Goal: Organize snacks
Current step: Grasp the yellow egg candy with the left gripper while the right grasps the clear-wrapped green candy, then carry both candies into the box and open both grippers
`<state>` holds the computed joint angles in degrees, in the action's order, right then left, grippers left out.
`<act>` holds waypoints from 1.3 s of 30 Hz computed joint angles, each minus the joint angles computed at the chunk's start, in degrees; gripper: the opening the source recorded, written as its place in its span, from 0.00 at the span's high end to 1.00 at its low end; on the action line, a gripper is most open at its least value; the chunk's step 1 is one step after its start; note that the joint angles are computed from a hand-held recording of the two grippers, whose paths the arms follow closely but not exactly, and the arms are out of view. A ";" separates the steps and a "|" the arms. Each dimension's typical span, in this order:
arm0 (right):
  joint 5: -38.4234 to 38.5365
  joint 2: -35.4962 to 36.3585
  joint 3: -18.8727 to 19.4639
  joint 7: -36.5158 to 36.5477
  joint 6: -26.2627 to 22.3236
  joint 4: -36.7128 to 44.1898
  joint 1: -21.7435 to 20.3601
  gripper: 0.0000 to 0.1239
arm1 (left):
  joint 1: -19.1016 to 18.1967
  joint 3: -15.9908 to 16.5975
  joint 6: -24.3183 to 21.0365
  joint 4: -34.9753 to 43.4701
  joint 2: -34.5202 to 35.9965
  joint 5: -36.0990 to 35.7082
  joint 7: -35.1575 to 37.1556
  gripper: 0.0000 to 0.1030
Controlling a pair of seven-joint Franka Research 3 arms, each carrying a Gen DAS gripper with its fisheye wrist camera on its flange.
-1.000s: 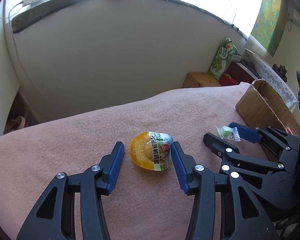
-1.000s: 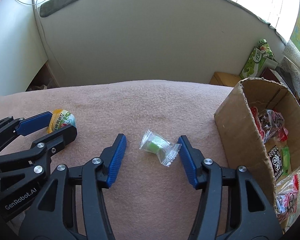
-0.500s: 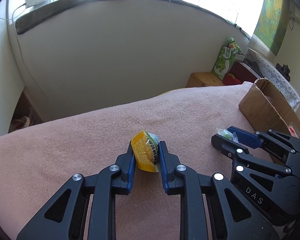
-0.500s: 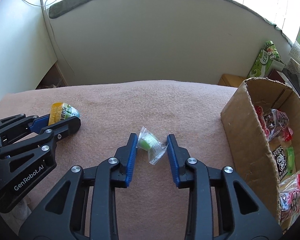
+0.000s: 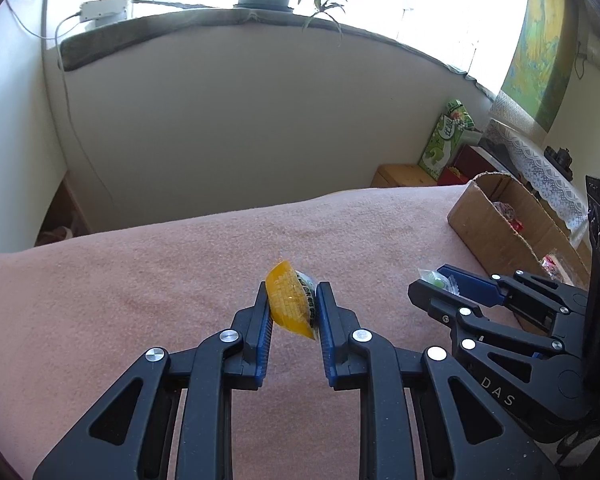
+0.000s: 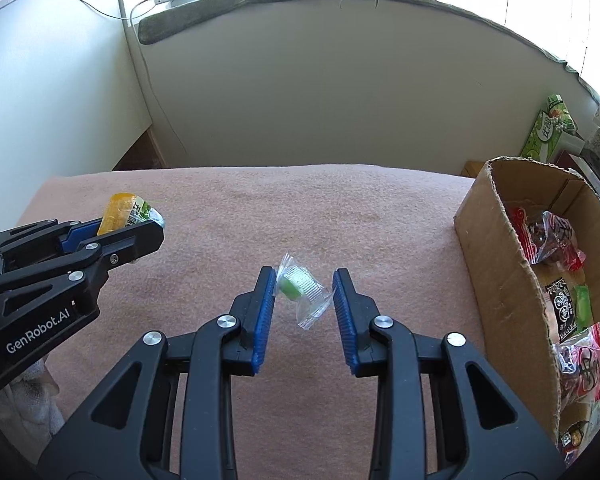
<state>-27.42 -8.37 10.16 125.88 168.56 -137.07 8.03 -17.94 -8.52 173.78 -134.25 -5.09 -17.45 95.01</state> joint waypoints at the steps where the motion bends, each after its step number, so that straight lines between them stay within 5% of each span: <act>1: 0.60 -0.74 -0.20 -0.59 0.34 -0.68 0.36 0.75 | 0.09 -0.29 0.24 -0.95 -1.07 0.42 -0.68 0.81; 10: 10.54 -8.55 0.54 -9.62 2.93 -6.88 0.67 0.75 | -3.10 0.23 2.76 -6.76 -7.99 6.72 -9.01 0.81; 14: 15.10 -13.16 0.36 -14.24 3.70 -9.95 1.22 0.75 | -0.73 -3.35 3.27 -7.66 -9.82 14.26 -15.58 0.81; 19: 20.30 -18.79 -1.53 -19.66 3.73 -13.18 2.25 0.75 | -6.88 0.36 3.44 -7.24 -10.34 15.13 -16.87 0.81; 27: 26.00 -24.46 -4.22 -27.84 2.07 -15.16 0.39 0.75 | -11.68 0.21 3.69 -2.79 -6.73 15.64 -17.44 0.82; 39: 33.30 -23.86 -9.34 -39.78 -0.85 -12.01 -5.42 0.75 | -10.62 -6.69 2.47 8.40 3.24 14.98 -16.70 0.82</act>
<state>5.89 -32.23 0.82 86.10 167.71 -149.07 2.61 -28.56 -15.21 176.25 -125.85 -1.85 -2.47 78.31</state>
